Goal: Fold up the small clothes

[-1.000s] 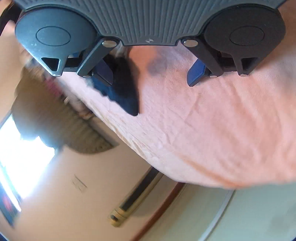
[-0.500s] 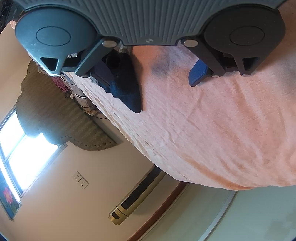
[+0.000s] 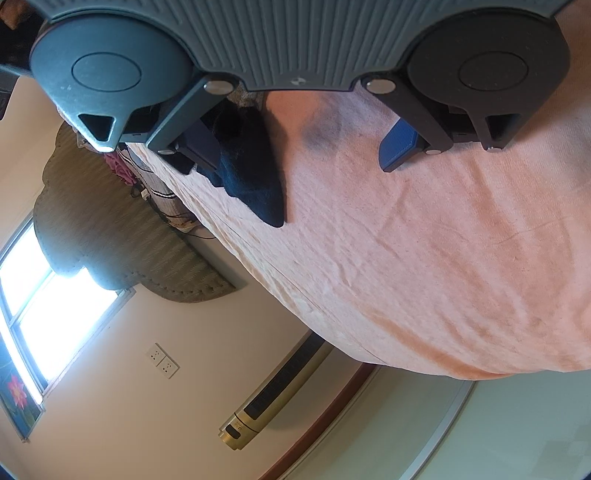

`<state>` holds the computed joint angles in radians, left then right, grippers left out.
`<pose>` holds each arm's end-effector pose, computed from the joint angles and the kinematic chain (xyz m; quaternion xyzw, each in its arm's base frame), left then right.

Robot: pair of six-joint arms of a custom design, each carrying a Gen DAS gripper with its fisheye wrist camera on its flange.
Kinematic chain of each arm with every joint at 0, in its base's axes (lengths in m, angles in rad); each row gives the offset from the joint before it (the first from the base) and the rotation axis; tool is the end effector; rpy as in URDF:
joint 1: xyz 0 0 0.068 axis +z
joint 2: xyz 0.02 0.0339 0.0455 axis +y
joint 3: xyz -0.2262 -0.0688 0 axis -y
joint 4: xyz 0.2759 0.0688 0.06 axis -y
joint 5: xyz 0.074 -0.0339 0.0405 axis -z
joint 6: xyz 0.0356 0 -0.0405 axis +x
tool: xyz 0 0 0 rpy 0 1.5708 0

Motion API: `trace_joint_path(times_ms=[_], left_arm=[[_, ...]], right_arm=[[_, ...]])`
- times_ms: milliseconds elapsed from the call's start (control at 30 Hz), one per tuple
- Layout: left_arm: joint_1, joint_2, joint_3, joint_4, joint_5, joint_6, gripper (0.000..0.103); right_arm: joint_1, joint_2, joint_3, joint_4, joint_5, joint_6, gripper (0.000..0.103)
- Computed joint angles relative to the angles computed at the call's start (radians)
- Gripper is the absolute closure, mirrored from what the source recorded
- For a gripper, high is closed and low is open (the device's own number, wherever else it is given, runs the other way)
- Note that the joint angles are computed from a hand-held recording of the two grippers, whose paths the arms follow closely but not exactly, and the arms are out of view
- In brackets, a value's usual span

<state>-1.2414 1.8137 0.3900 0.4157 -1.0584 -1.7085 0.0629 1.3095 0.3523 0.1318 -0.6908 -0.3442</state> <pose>0.1015 -0.2010 -0.0084 -0.3283 0.7743 -0.1922 0.5057 0.2364 0.0376 0.0665 -0.2979 0.8333 0.2642 0.3834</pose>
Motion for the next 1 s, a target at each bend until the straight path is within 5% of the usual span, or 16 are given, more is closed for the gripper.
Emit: trace_joint_path(times_ms=[133, 267, 400, 533, 567, 633, 667, 767, 867, 933, 967, 1000], left_arm=[[-0.001, -0.001, 0.000, -0.004, -0.001, -0.003, 0.009], [-0.002, 0.000, 0.001, -0.006, -0.002, -0.005, 0.009], [-0.003, 0.005, 0.004, 0.000, -0.004, 0.003, 0.007], [-0.004, 0.004, 0.004, -0.005, -0.005, 0.001, 0.006], [-0.003, 0.004, 0.004, -0.005, -0.004, 0.003, 0.006], [-0.005, 0.003, 0.007, -0.016, -0.005, 0.000, 0.006], [-0.007, 0.002, 0.008, -0.022, -0.006, -0.003, 0.006], [-0.007, 0.002, 0.011, -0.032, -0.007, -0.006, 0.006], [-0.003, -0.003, 0.012, -0.033, -0.006, 0.006, 0.004], [0.000, -0.006, 0.017, -0.046, -0.002, 0.013, 0.004], [0.001, -0.007, 0.019, -0.054, -0.001, 0.015, 0.004], [0.002, -0.008, 0.023, -0.066, 0.001, 0.019, 0.004]], right_arm=[[-0.292, 0.133, 0.136, -0.077, -0.239, 0.089, 0.083], [-0.564, 0.415, 0.323, -0.160, -0.298, 0.080, 0.082], [-0.691, 0.652, 0.490, -0.306, -0.314, 0.068, 0.060], [-0.676, 0.694, 0.504, -0.253, -0.398, 0.142, 0.034], [-0.655, 0.695, 0.504, -0.221, -0.380, 0.180, 0.034], [-0.621, 0.651, 0.480, -0.183, -0.284, 0.201, 0.064], [-0.605, 0.630, 0.475, -0.192, -0.236, 0.178, 0.088], [-0.649, 0.595, 0.457, -0.174, -0.258, 0.113, 0.089], [-0.662, 0.653, 0.490, -0.153, -0.165, 0.024, 0.090], [-0.694, 0.685, 0.485, -0.117, -0.225, 0.005, 0.092], [-0.711, 0.683, 0.483, -0.139, -0.254, -0.006, 0.083], [-0.736, 0.666, 0.482, -0.190, -0.271, -0.018, 0.064]])
